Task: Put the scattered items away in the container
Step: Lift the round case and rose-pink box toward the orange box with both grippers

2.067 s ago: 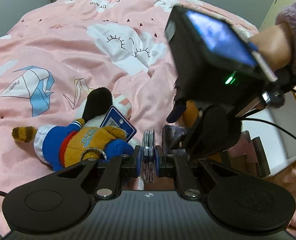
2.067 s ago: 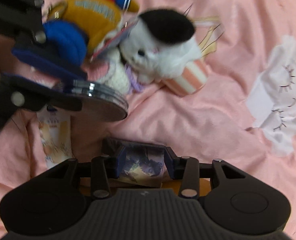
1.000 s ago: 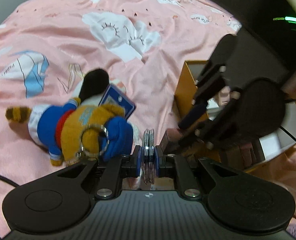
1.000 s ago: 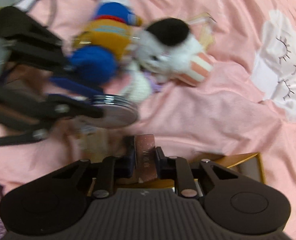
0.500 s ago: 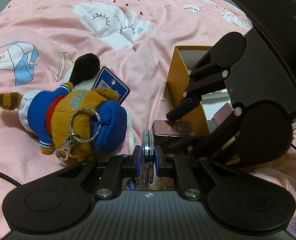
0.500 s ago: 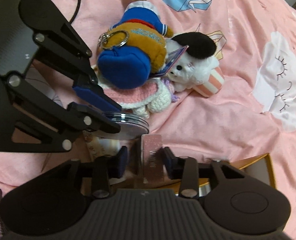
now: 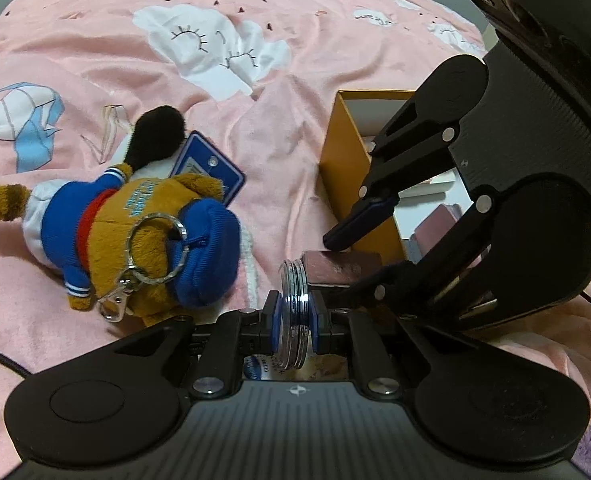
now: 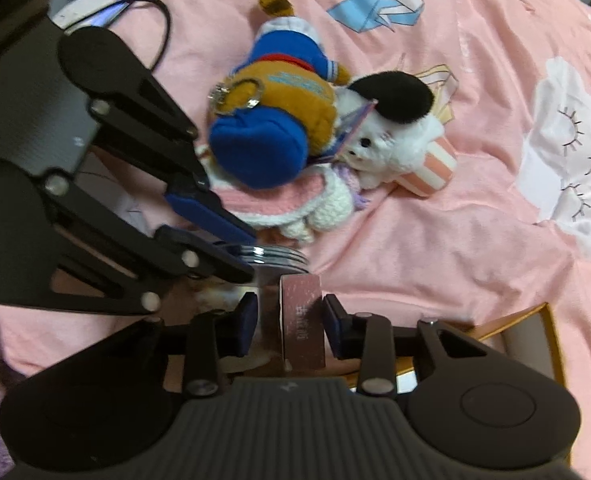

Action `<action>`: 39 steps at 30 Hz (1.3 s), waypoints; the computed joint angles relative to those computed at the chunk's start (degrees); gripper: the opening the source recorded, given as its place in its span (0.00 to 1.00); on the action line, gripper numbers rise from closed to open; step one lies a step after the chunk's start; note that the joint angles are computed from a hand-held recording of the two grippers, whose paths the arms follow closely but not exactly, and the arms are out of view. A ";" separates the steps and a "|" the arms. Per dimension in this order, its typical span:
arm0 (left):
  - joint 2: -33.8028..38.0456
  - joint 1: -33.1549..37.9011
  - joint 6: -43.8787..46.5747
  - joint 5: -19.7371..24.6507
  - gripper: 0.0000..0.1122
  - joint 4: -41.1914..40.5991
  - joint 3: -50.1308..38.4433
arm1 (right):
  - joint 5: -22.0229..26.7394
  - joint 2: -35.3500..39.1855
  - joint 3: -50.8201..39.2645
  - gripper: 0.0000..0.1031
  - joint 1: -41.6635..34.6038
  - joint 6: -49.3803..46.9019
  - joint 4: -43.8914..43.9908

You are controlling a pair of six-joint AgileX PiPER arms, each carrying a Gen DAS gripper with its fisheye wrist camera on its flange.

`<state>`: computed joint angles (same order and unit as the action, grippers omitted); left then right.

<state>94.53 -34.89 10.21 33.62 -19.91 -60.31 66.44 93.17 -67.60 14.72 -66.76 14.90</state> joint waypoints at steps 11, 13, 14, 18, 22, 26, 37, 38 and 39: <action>-0.27 -0.31 2.72 -0.22 0.15 -1.79 0.22 | -2.14 0.05 0.53 0.39 0.58 1.05 -3.07; -0.27 -0.39 2.68 -0.24 0.15 -1.62 0.23 | -2.87 0.52 0.79 0.39 0.69 1.92 -3.42; -0.27 -0.46 2.55 -0.26 0.15 -1.52 0.24 | -3.24 0.60 1.07 0.39 0.67 2.06 -3.50; -0.35 -0.67 1.75 -0.25 0.15 -1.16 0.25 | -3.65 -1.42 3.22 0.37 1.35 3.29 -3.41; -0.26 -1.03 0.70 -0.39 0.15 -0.17 0.10 | -5.81 -2.56 5.87 0.32 1.25 4.30 -2.33; -0.35 -1.79 -2.30 -1.13 0.15 2.21 0.24 | -10.66 -5.54 11.07 0.28 0.80 5.32 -0.49; -5.60 -4.19 -12.73 -5.01 0.15 12.46 2.11 | -14.83 -18.87 20.61 0.24 -6.05 5.67 10.90; -6.11 -3.52 -11.45 -5.12 0.15 10.83 2.11 | -14.74 -19.80 20.71 0.24 -6.64 6.49 11.67; -6.69 -2.74 -9.92 -5.33 0.15 8.86 2.13 | -14.24 -20.47 19.83 0.24 -6.77 8.05 11.97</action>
